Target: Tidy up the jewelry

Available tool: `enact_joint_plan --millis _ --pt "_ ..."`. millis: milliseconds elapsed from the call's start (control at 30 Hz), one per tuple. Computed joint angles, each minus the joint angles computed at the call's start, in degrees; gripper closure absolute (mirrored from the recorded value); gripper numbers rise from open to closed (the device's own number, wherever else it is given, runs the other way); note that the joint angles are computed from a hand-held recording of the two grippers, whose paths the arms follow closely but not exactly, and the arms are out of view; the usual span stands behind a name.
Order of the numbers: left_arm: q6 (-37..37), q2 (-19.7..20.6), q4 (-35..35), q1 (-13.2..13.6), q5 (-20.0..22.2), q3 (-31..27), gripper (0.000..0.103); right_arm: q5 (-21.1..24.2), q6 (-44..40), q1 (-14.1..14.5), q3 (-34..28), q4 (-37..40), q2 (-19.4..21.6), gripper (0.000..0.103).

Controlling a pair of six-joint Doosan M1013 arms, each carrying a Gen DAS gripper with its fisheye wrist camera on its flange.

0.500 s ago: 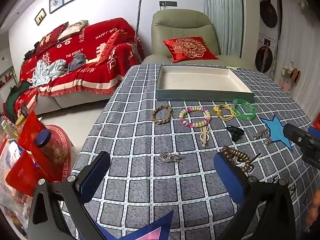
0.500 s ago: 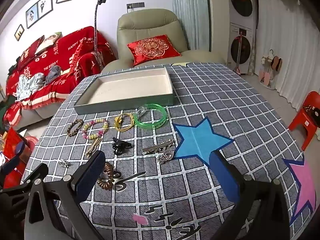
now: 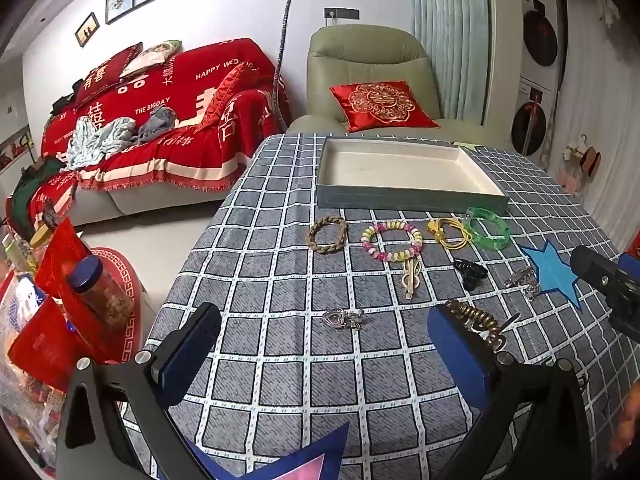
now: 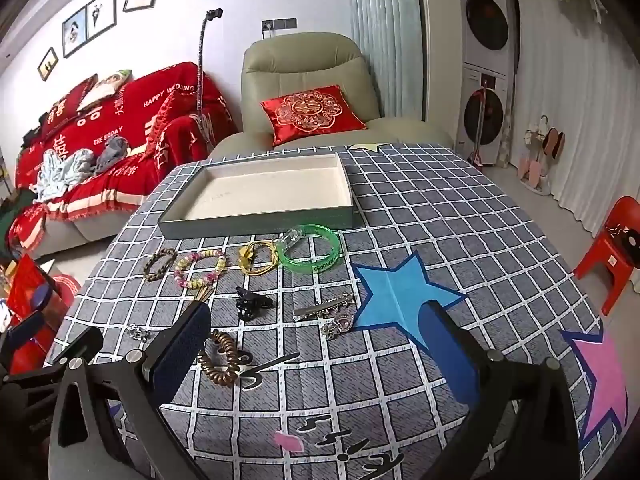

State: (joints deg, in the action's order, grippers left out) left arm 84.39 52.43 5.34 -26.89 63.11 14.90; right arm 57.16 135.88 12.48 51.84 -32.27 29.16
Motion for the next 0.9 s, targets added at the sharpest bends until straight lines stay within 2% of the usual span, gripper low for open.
enact_joint_plan --millis 900 --pt "0.2 -0.6 -0.1 -0.2 -0.5 0.9 0.0 -0.9 0.5 0.2 0.6 -0.7 -0.3 0.0"
